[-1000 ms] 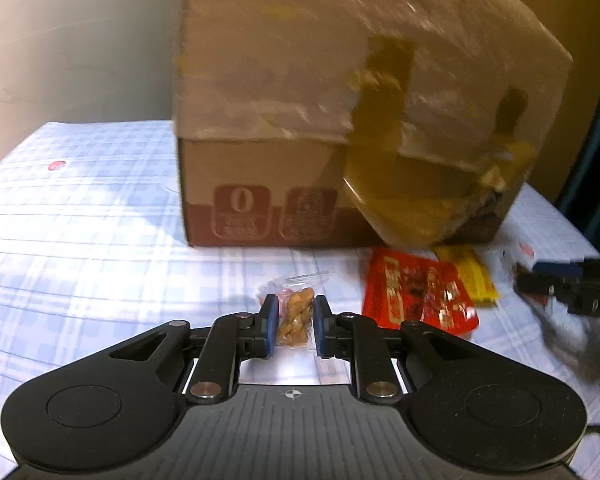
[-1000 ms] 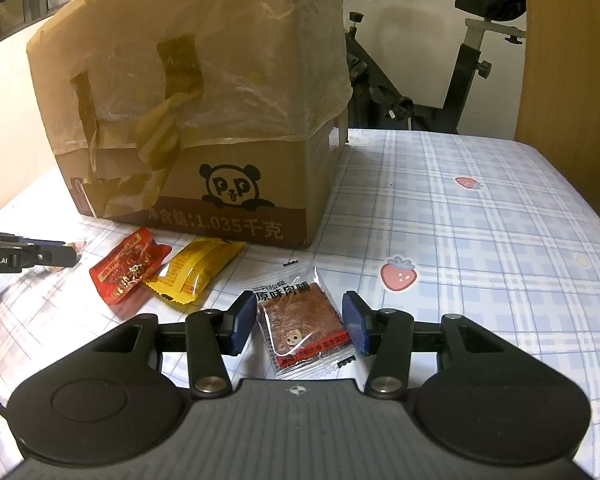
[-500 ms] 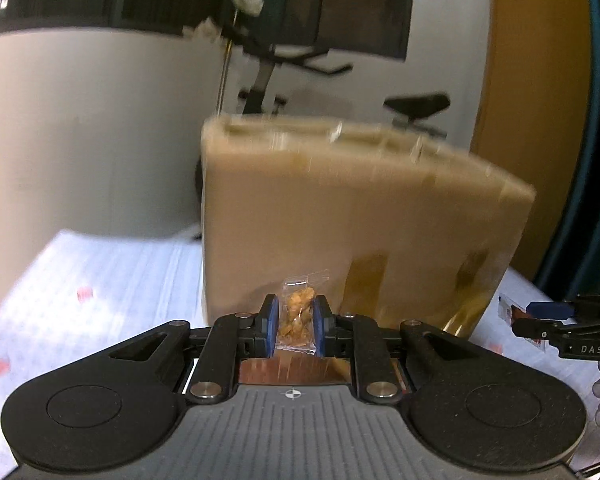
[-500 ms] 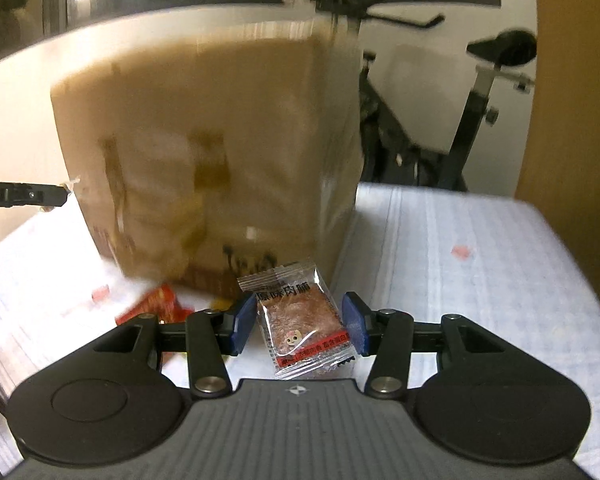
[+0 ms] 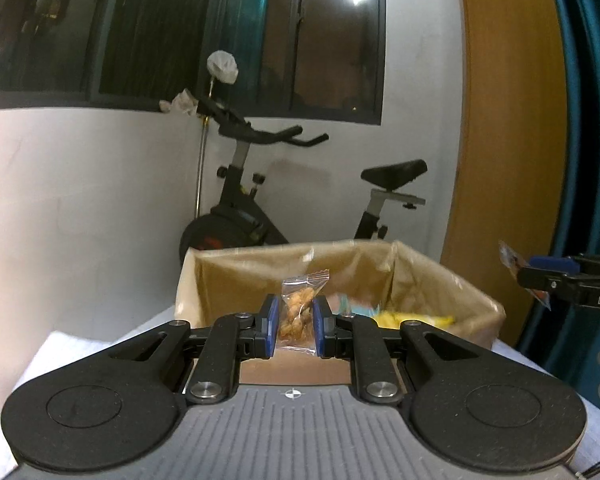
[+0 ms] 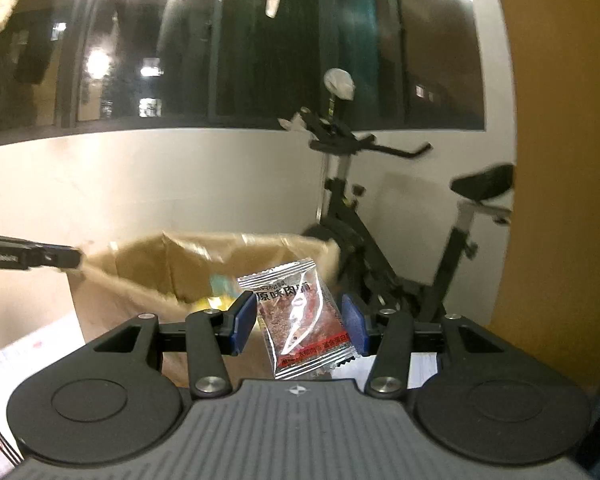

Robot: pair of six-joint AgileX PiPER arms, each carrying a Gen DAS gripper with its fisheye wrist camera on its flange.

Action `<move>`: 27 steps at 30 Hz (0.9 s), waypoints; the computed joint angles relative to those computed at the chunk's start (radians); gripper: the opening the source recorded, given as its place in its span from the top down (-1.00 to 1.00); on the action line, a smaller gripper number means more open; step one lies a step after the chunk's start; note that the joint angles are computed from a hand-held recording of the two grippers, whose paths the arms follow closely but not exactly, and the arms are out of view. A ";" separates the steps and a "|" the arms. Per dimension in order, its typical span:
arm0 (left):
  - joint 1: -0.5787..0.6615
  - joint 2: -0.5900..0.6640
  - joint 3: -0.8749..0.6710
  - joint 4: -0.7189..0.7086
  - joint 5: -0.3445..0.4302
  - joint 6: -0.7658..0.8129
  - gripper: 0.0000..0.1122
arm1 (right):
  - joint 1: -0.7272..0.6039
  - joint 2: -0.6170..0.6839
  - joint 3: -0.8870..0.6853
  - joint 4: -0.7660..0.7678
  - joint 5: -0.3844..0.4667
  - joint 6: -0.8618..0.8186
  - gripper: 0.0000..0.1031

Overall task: Organize snacks
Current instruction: 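Lift both held packets up over the box, then open both tools to drop the packets into the box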

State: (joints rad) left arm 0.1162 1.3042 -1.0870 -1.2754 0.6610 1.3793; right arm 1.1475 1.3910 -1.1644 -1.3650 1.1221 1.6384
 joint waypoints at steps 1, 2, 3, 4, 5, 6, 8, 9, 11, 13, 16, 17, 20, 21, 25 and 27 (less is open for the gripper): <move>-0.029 0.033 -0.036 0.020 -0.024 -0.024 0.65 | -0.031 0.014 -0.033 0.004 -0.040 -0.033 0.03; -0.052 0.064 -0.077 0.064 -0.041 -0.070 0.65 | -0.070 0.031 -0.068 0.019 -0.089 -0.069 0.03; -0.077 0.089 -0.104 0.101 -0.072 -0.111 0.65 | -0.109 0.052 -0.105 0.044 -0.132 -0.109 0.03; -0.107 0.121 -0.140 0.158 -0.111 -0.175 0.65 | -0.145 0.078 -0.141 0.071 -0.167 -0.146 0.03; -0.126 0.149 -0.174 0.212 -0.131 -0.235 0.65 | -0.189 0.114 -0.187 0.116 -0.207 -0.194 0.03; -0.152 0.182 -0.209 0.281 -0.160 -0.310 0.65 | -0.224 0.144 -0.226 0.157 -0.235 -0.232 0.03; -0.173 0.216 -0.253 0.395 -0.178 -0.420 0.65 | -0.278 0.217 -0.310 0.228 -0.254 -0.303 0.03; -0.188 0.228 -0.268 0.458 -0.194 -0.480 0.65 | -0.302 0.248 -0.344 0.268 -0.255 -0.342 0.03; -0.216 0.252 -0.296 0.569 -0.217 -0.585 0.63 | -0.331 0.307 -0.413 0.334 -0.240 -0.398 0.03; -0.222 0.251 -0.300 0.650 -0.233 -0.657 0.44 | -0.344 0.346 -0.454 0.364 -0.212 -0.418 0.00; -0.195 0.228 -0.279 0.569 -0.220 -0.573 -0.12 | -0.349 0.346 -0.448 0.354 -0.194 -0.376 -0.12; -0.178 0.208 -0.257 0.515 -0.213 -0.515 -0.13 | -0.347 0.325 -0.415 0.333 -0.207 -0.335 -0.16; -0.146 0.176 -0.230 0.478 -0.183 -0.474 -0.13 | -0.337 0.273 -0.354 0.295 -0.209 -0.257 -0.25; -0.135 0.172 -0.227 0.456 -0.168 -0.461 -0.13 | -0.334 0.258 -0.338 0.293 -0.207 -0.246 -0.25; -0.085 0.130 -0.174 0.350 -0.123 -0.355 -0.13 | -0.289 0.193 -0.254 0.236 -0.173 -0.163 -0.25; -0.059 0.114 -0.151 0.300 -0.100 -0.307 -0.13 | -0.259 0.159 -0.204 0.210 -0.140 -0.109 -0.25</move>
State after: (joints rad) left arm 0.0572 1.4184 -1.2385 -0.9754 0.5613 1.0726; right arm 0.8882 1.5498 -1.3684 -1.1553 0.9819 1.5297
